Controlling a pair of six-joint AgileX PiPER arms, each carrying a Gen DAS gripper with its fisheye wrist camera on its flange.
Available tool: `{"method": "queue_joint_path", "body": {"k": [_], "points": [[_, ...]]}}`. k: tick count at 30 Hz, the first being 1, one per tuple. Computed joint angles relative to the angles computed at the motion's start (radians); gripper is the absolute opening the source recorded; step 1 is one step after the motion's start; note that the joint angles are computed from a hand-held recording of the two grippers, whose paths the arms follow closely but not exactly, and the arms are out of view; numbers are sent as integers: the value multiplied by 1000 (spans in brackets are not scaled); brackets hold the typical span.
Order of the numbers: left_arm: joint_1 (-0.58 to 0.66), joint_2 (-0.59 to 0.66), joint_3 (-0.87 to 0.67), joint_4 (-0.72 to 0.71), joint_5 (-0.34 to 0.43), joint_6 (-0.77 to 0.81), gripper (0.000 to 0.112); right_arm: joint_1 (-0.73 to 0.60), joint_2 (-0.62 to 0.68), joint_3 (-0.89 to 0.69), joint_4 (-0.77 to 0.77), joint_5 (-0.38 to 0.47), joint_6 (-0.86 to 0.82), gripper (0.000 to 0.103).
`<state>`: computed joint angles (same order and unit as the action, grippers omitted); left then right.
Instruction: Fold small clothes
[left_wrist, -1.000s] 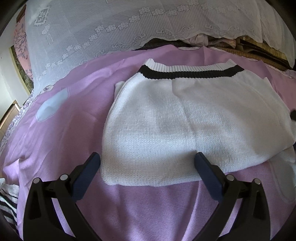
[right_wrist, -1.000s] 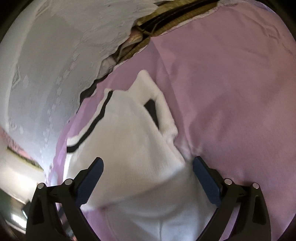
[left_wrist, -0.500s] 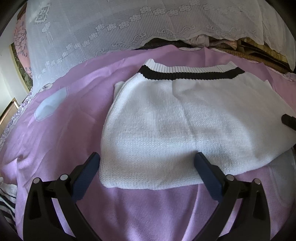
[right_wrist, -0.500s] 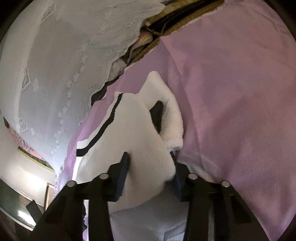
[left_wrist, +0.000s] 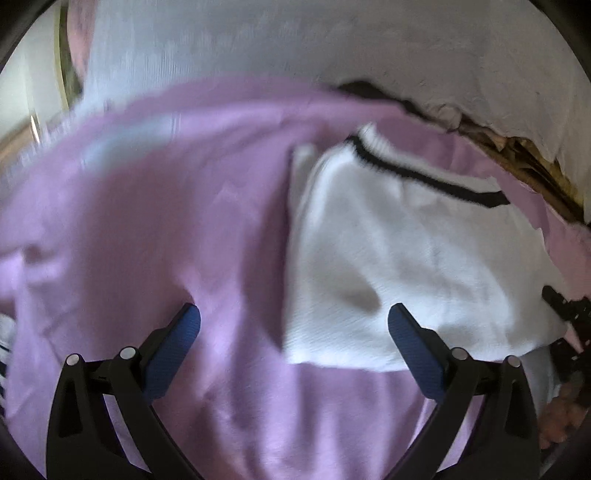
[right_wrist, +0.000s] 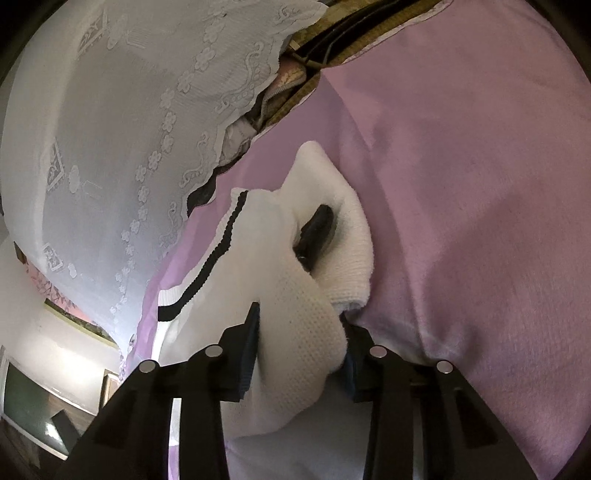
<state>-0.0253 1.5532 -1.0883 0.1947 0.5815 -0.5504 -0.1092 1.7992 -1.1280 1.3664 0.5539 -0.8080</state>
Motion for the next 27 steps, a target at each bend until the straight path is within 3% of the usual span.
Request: {"method": "queue_joint_path", "body": {"k": [3,6,10,14,17,20,23,25,27], "points": [[20,1,-7,-60,19,154,99,3,-4,-2,-24,-4,16,37],[-26,1,-4,87,49,101,99,-3,2,0,0,10,-4,40],[-1,-20,73,91,-50,127,99,14,0,-7,-36,-18,21,39],[-47,-15,68,231,-23,-7,99,34,-15,-15,-109,-53,89,37],[-11,-31,52,132,-16,96,99,85,-46,-24,-263,-126,226,29],[73,-57,26,36,-6,193,99,151,-67,-62,-512,-185,488,25],[176,-27,-20,-57,26,261,99,201,-68,-110,-723,-201,707,25],[258,21,-60,-200,68,347,99,237,-69,-141,-887,-204,862,25],[296,55,-83,-285,89,400,99,257,-76,-152,-956,-206,936,24]]}}
